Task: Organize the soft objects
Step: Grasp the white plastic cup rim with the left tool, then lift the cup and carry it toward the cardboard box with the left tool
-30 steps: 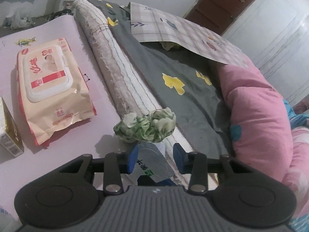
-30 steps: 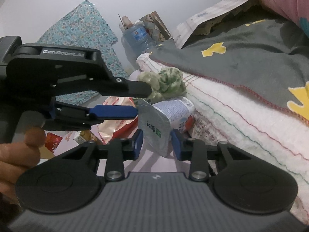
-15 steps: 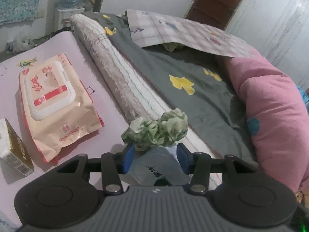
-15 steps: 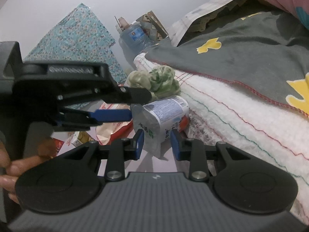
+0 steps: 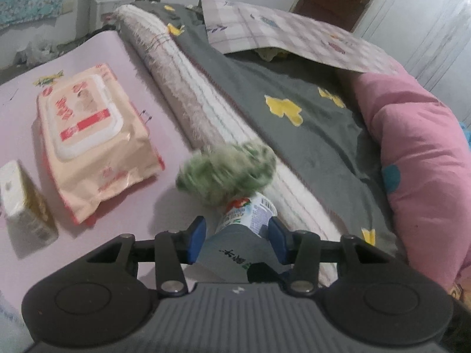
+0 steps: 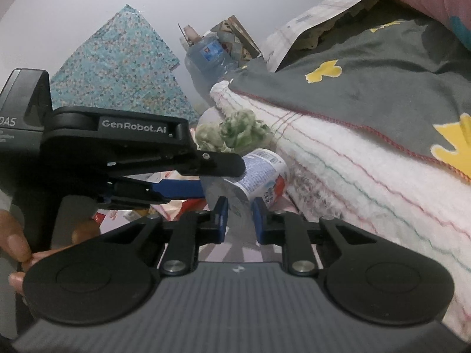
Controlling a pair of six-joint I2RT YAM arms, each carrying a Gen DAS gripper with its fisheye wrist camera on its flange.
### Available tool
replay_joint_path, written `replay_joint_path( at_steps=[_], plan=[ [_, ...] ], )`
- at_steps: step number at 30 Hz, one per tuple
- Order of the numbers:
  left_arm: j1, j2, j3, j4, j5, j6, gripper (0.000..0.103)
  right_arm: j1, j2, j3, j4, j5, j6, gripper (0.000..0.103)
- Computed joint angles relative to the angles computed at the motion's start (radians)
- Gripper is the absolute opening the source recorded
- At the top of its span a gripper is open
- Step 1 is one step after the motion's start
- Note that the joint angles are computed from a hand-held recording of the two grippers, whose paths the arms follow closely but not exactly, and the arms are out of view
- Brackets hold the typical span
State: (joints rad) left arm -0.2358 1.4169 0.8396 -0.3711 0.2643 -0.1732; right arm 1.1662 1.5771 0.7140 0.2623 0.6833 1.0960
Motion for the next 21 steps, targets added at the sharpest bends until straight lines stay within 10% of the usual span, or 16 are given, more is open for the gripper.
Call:
replay_joint_path(
  at_steps=[10,21],
  plan=[
    [0.041,-0.254,-0.087,-0.265,-0.005,0.037,0.047,0.190,-0.053,0.019,-0.117,0.034,0.204,0.017],
    [0.373,-0.505,-0.182,-0.598,0.212,0.216,0.047,0.381,-0.056,0.095,-0.257,0.019,0.412,0.017]
  ],
)
